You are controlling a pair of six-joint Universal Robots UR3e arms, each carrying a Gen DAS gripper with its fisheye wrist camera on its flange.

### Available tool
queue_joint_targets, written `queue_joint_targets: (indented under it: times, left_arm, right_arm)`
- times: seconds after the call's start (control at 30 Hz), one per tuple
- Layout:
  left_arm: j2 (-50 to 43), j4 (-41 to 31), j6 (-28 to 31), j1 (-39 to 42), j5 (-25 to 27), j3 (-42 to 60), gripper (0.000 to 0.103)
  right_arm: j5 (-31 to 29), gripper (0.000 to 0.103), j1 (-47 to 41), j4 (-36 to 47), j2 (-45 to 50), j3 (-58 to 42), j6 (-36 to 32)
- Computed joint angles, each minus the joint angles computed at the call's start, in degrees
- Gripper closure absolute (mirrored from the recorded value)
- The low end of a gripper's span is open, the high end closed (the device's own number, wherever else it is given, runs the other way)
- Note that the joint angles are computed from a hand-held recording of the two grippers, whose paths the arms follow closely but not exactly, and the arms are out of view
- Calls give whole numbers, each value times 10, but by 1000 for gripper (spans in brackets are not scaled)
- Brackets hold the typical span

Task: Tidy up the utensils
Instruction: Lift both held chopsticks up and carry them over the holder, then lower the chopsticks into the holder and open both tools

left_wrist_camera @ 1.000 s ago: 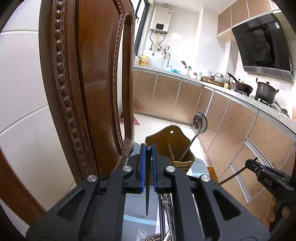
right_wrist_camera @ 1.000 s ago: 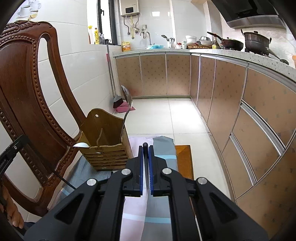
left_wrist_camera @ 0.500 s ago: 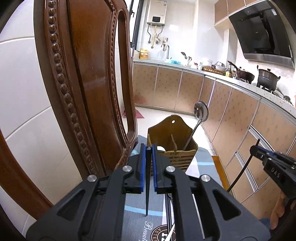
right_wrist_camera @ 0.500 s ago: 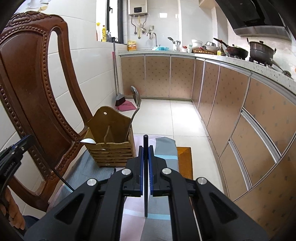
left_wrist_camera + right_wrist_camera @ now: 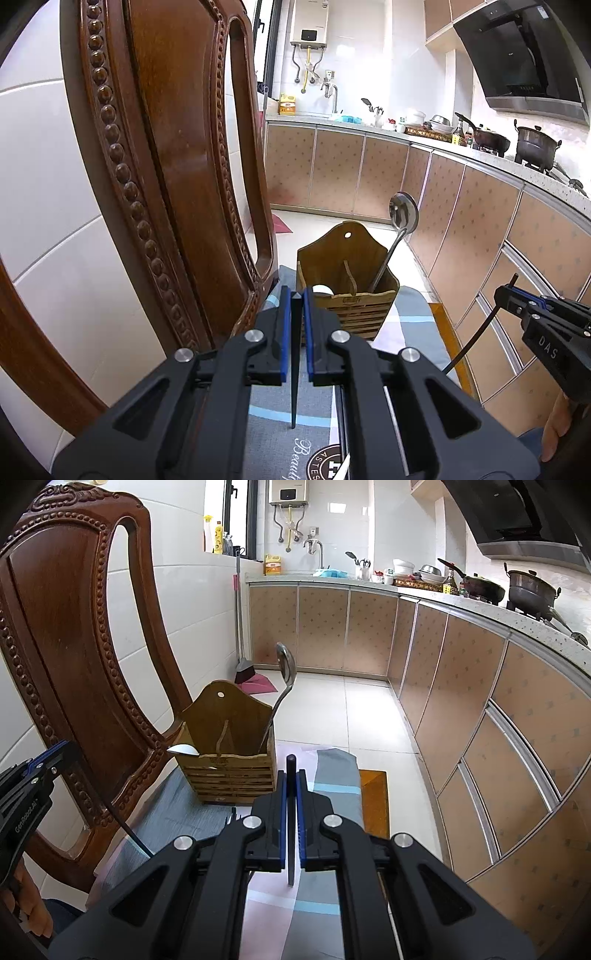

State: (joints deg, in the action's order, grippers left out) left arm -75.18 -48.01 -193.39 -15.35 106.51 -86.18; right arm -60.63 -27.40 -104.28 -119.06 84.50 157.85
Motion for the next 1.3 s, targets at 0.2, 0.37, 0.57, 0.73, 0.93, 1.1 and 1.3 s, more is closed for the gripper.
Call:
queue_joint_targets:
  times: [0.2,0.37,0.57,0.73,0.93,1.1,1.3]
  left_arm:
    - [-1,7,4,-4,6,-3,96]
    - [-4,9,4,-9,11,-4,96]
    - [-6,11,5,-10,11,-9,96]
    - [-13,16,7,-8,10,-1,96]
    - [-42,5,22,-2,-1,52,96]
    - [-80,-15,34,34,-53,143,96]
    - [-191,-45,44,66,-62,339,96]
  right_arm:
    - [6,97,3,5,1,-7,-1]
    - [6,98,5,9,0,-4,-4]
    - [-2,97,17,2,0,10,-2]
    - [0,98,23,-4,6,8,3]
    - [-8,98,45,-21,30,-20,14]
    - [1,97,54,-16,66,-83,26]
    - [50,97,46,-2,178,-269,79]
